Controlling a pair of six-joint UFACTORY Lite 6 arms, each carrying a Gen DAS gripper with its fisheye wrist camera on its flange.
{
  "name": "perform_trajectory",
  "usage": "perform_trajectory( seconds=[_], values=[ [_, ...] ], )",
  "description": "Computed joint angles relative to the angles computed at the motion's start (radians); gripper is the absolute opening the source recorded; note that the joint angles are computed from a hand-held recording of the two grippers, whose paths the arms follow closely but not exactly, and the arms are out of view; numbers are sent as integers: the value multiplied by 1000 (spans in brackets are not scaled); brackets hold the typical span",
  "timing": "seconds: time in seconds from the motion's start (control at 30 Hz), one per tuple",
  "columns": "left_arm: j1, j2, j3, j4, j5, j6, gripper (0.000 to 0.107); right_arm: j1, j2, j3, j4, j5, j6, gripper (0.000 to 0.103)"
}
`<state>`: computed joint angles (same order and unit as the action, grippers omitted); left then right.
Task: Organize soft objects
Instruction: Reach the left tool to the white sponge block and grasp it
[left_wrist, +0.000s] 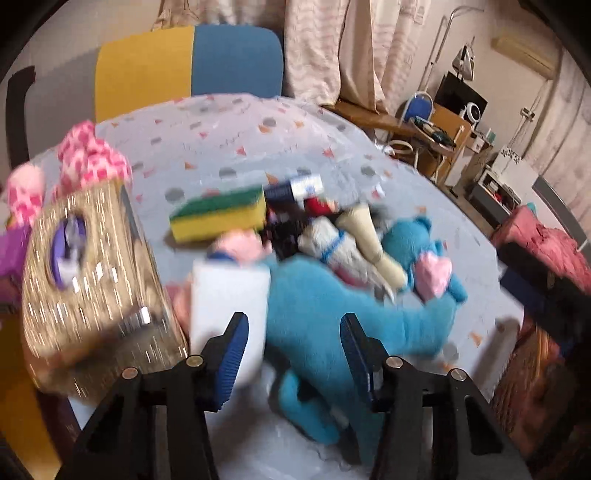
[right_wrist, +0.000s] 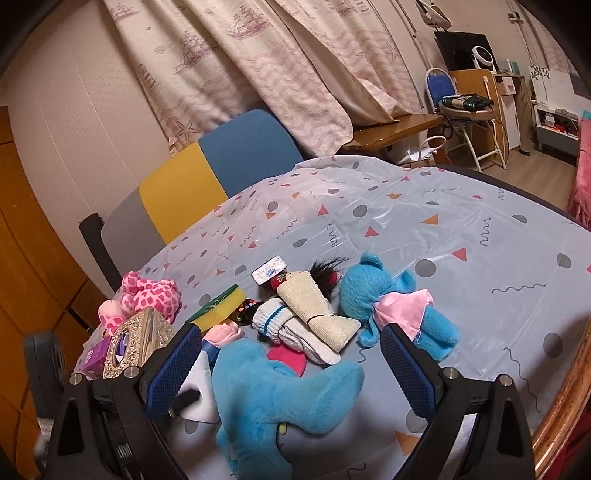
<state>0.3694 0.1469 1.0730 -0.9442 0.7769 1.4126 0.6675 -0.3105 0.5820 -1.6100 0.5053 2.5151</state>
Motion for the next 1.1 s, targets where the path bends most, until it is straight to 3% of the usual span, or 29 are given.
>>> perform_trajectory(
  seconds=[0.07,0.17,0.27,0.37,0.47,0.57,0.63,0.8,0.97,1.1],
  values=[
    [-45,25,72,33,-22,-59,54,-7,-8,-8,-19,-11,21,99],
    [-141,71,151,156,-120,-188,62,-21,-19,-19,-41,-31,48,99],
    [-230,130,212,331,-233,-349,63,-30,-25,-25,-54,-45,66,99],
    [-266,236,309,461,-225,-463,59,-33,-24,-26,-53,-52,68,99],
    [-237,264,338,391,-113,-383,59,-35,-21,-23,-45,-52,60,99],
    [-176,165,227,254,-24,-163,61,-38,-19,-20,-36,-54,54,99],
    [-100,76,130,156,90,4,61,-37,-21,-22,-31,-51,53,99],
    [30,-80,-55,102,307,147,61,-34,-20,-19,-6,-42,33,99],
    [170,-188,-202,127,401,225,63,-24,-12,-11,18,-26,6,99],
    [253,-187,-210,151,406,211,66,-9,-1,1,45,-8,-30,99]
  ],
)
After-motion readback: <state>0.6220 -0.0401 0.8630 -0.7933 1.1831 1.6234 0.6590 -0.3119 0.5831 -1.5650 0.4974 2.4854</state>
